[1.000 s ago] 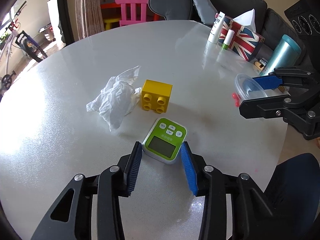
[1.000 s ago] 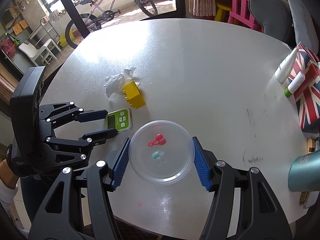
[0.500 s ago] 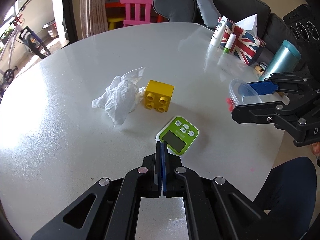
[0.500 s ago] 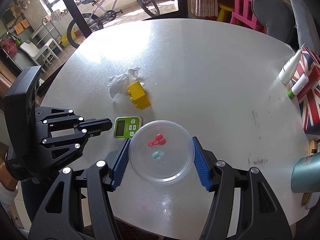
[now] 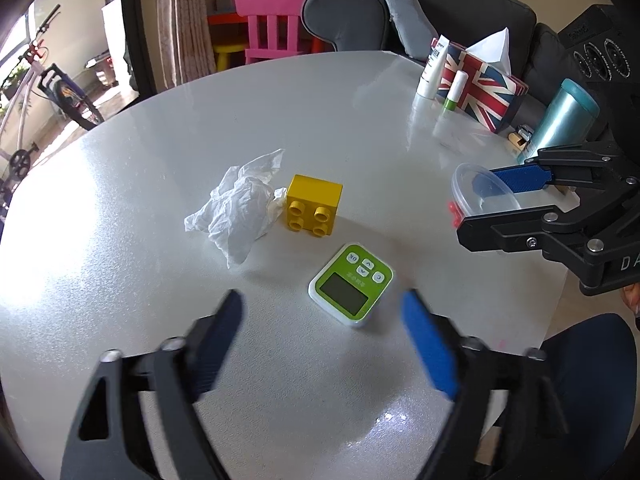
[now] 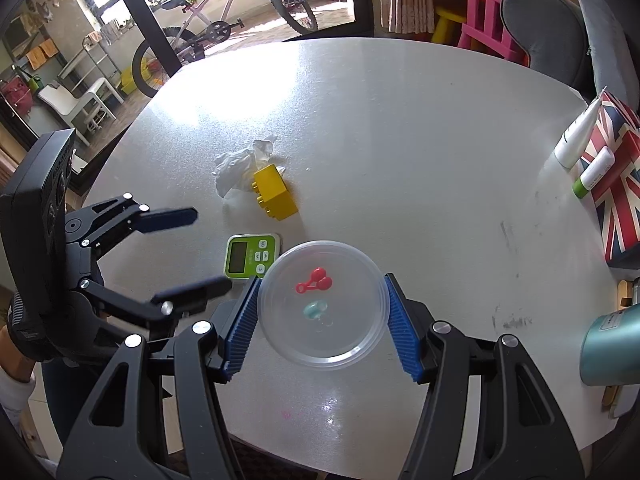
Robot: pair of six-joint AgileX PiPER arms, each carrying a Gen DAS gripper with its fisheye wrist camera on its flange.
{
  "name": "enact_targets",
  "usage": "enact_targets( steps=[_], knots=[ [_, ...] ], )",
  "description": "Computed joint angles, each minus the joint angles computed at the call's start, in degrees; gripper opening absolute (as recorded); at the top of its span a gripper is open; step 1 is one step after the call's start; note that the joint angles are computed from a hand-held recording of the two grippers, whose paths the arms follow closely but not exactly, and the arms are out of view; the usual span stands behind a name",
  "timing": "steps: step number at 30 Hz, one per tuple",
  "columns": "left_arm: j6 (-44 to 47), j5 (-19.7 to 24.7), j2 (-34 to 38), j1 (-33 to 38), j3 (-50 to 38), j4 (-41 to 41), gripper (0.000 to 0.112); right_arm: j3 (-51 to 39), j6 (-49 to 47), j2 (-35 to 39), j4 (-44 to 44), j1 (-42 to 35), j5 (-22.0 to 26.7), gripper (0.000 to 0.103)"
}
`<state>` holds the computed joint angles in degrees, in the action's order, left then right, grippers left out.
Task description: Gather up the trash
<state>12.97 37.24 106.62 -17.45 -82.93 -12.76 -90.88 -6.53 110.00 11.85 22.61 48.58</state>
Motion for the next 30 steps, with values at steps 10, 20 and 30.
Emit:
enact_targets(
  steps=[10,20,30],
  knots=[
    [-6.8,0.3,2.9,-3.0,-2.9,5.8,0.096,1.0,-0.6,-0.6,0.4,-1.2,-0.3,0.06],
    [-19.1,-0.5,4.3,-5.3,-3.3,14.7,0.095,2.3,-0.9,-1.1,0.9,-1.8,-1.0,0.06],
    [-23.5,1.0,4.5,-5.8,-4.0,18.9,0.051,3.3,-1.4,-1.4,1.6,-2.0,-1.6,0.06]
  ],
)
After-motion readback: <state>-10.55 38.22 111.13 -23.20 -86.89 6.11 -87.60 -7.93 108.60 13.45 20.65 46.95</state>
